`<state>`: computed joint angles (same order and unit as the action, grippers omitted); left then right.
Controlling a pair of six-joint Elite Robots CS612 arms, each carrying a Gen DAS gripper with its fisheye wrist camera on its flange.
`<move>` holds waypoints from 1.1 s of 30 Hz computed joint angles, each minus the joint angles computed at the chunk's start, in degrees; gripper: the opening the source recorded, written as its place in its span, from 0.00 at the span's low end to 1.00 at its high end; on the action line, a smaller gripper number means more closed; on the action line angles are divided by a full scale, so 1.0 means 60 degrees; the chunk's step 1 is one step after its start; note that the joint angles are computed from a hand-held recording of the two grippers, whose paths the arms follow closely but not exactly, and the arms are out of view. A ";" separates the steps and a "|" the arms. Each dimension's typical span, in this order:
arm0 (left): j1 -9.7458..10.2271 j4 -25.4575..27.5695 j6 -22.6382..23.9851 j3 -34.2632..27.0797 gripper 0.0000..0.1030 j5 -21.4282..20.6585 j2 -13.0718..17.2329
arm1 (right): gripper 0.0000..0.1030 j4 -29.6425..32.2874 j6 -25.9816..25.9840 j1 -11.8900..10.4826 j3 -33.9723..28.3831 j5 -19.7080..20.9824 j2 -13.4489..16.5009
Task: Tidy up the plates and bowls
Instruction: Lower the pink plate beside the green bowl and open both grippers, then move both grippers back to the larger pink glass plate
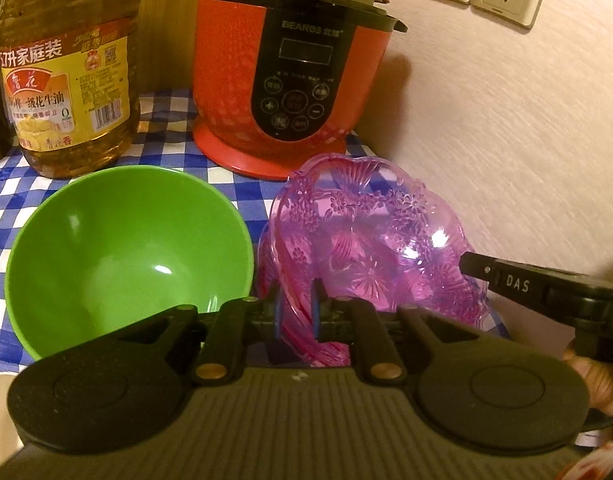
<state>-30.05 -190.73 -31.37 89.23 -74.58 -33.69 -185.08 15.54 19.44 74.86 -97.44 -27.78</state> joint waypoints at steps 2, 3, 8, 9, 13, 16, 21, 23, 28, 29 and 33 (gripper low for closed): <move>-0.0018 -0.0011 0.0078 0.0016 0.12 0.0062 -0.0002 | 0.10 0.0009 0.0038 0.0001 -0.0009 -0.0006 0.0007; -0.0028 0.0008 0.0137 0.0010 0.13 0.0116 0.0000 | 0.10 0.0009 0.0078 -0.0002 -0.0012 0.0008 0.0012; -0.0075 0.0140 0.0377 0.0011 0.16 0.0271 -0.0021 | 0.11 -0.0100 0.0231 -0.0017 -0.0034 0.0128 0.0060; -0.0080 0.0164 0.0417 0.0011 0.16 0.0281 -0.0025 | 0.14 -0.0130 0.0258 -0.0018 -0.0034 0.0134 0.0063; -0.0102 0.0157 0.0649 0.0056 0.20 0.0302 -0.0040 | 0.44 -0.0570 0.0269 -0.0014 0.0030 0.0179 0.0071; -0.0122 0.0175 0.0736 0.0149 0.29 0.0238 -0.0109 | 0.46 -0.0746 0.0339 -0.0007 0.0104 0.0151 0.0033; -0.0215 -0.0126 0.0924 0.0332 0.36 0.0514 -0.0203 | 0.47 -0.0925 0.0541 -0.0008 0.0335 0.0132 -0.0101; -0.0228 -0.0235 0.0909 0.0418 0.38 0.0550 -0.0260 | 0.46 -0.0928 0.0609 0.0003 0.0443 0.0196 -0.0176; -0.0235 -0.0555 0.1030 0.0697 0.38 0.0406 -0.0410 | 0.46 -0.0873 0.0618 0.0050 0.0823 0.0506 -0.0418; -0.0240 -0.0656 0.1030 0.0772 0.38 0.0387 -0.0440 | 0.46 -0.0877 0.0629 0.0050 0.0925 0.0593 -0.0470; -0.0254 -0.0847 0.0848 0.1119 0.38 0.0311 -0.0621 | 0.46 -0.0796 0.0697 0.0049 0.1248 0.0755 -0.0662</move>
